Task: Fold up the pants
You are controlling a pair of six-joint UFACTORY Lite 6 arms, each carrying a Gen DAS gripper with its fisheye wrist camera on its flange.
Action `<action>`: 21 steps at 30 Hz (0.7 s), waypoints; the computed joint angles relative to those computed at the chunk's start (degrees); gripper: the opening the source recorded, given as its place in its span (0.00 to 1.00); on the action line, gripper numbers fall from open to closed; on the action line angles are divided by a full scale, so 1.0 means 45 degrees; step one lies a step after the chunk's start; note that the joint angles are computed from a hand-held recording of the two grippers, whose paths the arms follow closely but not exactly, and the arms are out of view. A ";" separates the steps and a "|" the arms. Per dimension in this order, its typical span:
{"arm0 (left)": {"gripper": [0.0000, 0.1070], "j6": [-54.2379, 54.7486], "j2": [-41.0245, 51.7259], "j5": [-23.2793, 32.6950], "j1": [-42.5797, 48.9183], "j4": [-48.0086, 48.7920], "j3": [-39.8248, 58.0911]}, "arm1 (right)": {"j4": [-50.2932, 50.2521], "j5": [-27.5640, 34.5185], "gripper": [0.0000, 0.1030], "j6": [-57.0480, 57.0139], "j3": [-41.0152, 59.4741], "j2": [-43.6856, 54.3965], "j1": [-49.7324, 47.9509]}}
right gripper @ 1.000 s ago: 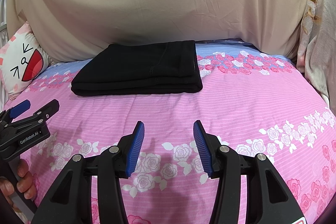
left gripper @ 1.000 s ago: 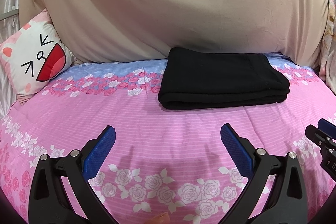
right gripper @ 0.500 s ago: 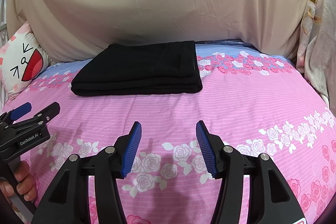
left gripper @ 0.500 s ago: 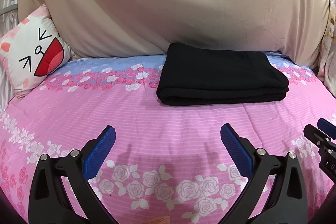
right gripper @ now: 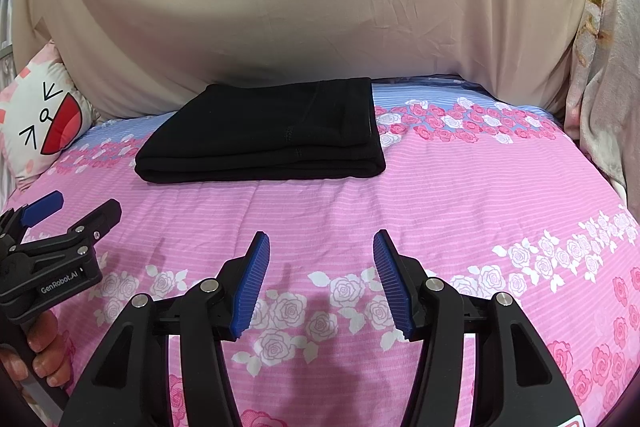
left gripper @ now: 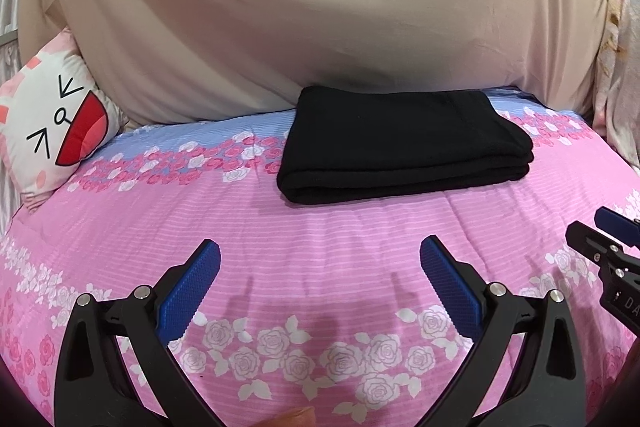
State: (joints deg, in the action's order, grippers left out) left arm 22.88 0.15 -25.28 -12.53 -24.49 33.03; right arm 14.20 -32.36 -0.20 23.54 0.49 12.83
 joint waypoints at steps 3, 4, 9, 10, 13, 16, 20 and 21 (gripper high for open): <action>0.92 0.0193 -0.0048 -0.0101 -0.0121 -0.0193 -0.0066 | -0.0019 0.0002 0.52 0.0010 -0.0021 -0.0023 -0.0013; 0.92 0.0195 -0.0035 -0.0072 -0.0119 -0.0233 -0.0047 | -0.0027 0.0003 0.52 0.0009 -0.0019 -0.0017 -0.0017; 0.92 -0.0775 -0.0144 0.0157 0.0179 0.0746 -0.0068 | -0.0024 0.0011 0.52 -0.0009 -0.0002 -0.0004 -0.0021; 0.92 -0.1233 -0.0196 0.0149 0.0297 0.1288 -0.0113 | -0.0081 0.0031 0.52 0.0012 -0.0021 -0.0030 -0.0063; 0.92 -0.1730 -0.0469 -0.0072 0.0388 0.1862 -0.0381 | -0.0024 0.0028 0.52 -0.0019 0.0000 -0.0008 -0.0030; 0.92 -0.1556 -0.0443 -0.0078 0.0312 0.1698 -0.0354 | 0.0027 0.0011 0.52 -0.0058 0.0028 0.0024 -0.0003; 0.92 -0.1161 -0.0294 0.0016 0.0257 0.1179 -0.0199 | -0.0138 0.0030 0.52 -0.0010 -0.0026 -0.0037 -0.0118; 0.92 -0.0712 -0.0134 0.0125 0.0178 0.0678 -0.0033 | -0.0110 0.0029 0.52 -0.0011 0.0000 -0.0010 -0.0090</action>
State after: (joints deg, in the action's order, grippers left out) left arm 19.68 -0.45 -24.72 -11.72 -21.44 32.89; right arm 13.71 -32.24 -0.25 23.54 0.45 12.43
